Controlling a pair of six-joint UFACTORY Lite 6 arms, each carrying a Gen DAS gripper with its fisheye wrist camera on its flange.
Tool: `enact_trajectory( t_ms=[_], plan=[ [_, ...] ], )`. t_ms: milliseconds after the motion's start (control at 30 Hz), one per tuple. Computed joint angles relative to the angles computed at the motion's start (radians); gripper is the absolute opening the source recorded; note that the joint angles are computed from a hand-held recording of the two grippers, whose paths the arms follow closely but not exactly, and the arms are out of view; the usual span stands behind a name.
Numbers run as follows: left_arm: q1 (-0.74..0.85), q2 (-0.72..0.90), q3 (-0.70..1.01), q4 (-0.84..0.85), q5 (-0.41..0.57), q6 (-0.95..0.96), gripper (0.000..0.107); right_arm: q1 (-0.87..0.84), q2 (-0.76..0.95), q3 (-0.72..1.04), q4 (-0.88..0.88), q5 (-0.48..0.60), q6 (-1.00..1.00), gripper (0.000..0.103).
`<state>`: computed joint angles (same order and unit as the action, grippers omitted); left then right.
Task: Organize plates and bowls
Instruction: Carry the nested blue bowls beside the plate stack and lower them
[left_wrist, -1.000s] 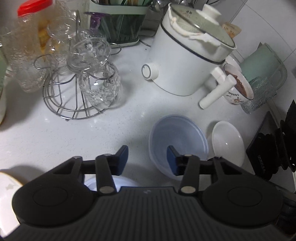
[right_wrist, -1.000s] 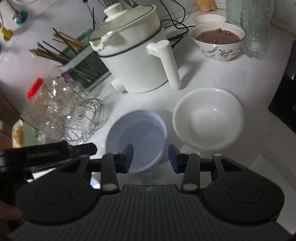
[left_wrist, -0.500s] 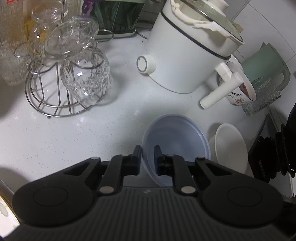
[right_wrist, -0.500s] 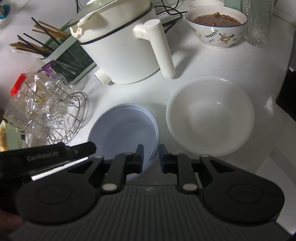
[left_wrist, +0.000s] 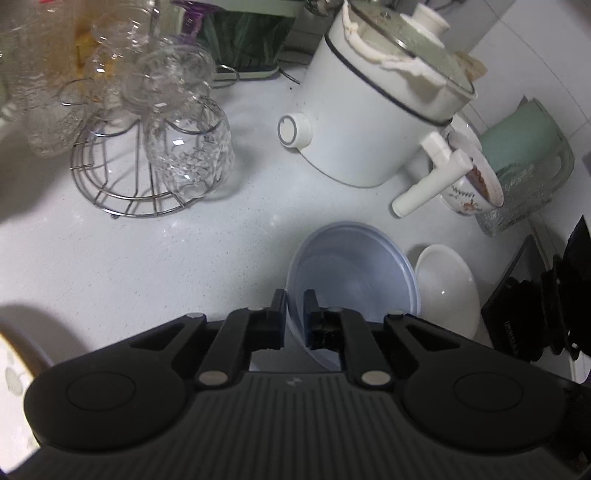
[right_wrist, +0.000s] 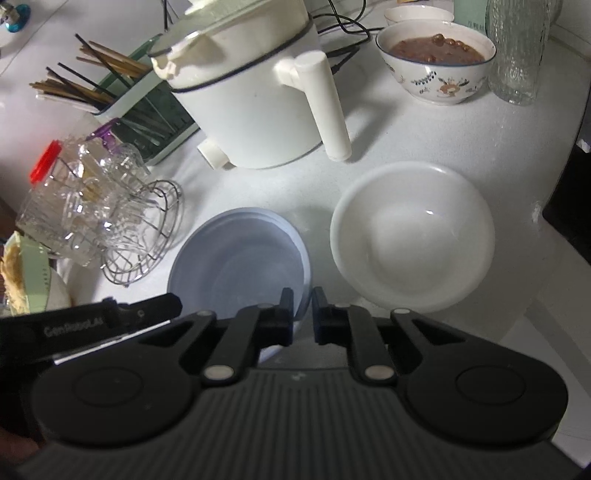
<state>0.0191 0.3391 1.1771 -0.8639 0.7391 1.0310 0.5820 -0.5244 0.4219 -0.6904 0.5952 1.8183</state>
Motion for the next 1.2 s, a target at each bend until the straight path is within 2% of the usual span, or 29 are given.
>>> enact_trajectory(
  t_ms=[267, 400, 500, 667, 1033, 1200],
  plan=[
    [0.060, -0.130, -0.047, 0.037, 0.060, -0.043, 0.011, 0.071, -0.076, 0.055, 0.059, 0.103, -0.048, 0.012],
    [0.099, -0.214, -0.036, 0.053, 0.138, -0.071, 0.011, 0.116, -0.122, 0.118, 0.101, 0.195, -0.079, 0.012],
    [0.129, -0.276, -0.019, 0.049, 0.198, -0.073, 0.011, 0.182, -0.128, 0.180, 0.067, 0.290, -0.057, 0.012],
    [0.177, -0.322, 0.013, 0.047, 0.279, -0.076, 0.011, 0.261, -0.120, 0.260, 0.027, 0.387, -0.016, 0.012],
    [0.352, -0.356, 0.030, -0.005, 0.390, 0.013, 0.011, 0.448, -0.025, 0.371, -0.071, 0.488, 0.139, 0.013],
    [0.429, -0.321, 0.071, -0.022, 0.443, 0.058, 0.011, 0.476, 0.040, 0.418, -0.097, 0.482, 0.169, 0.013]
  ],
)
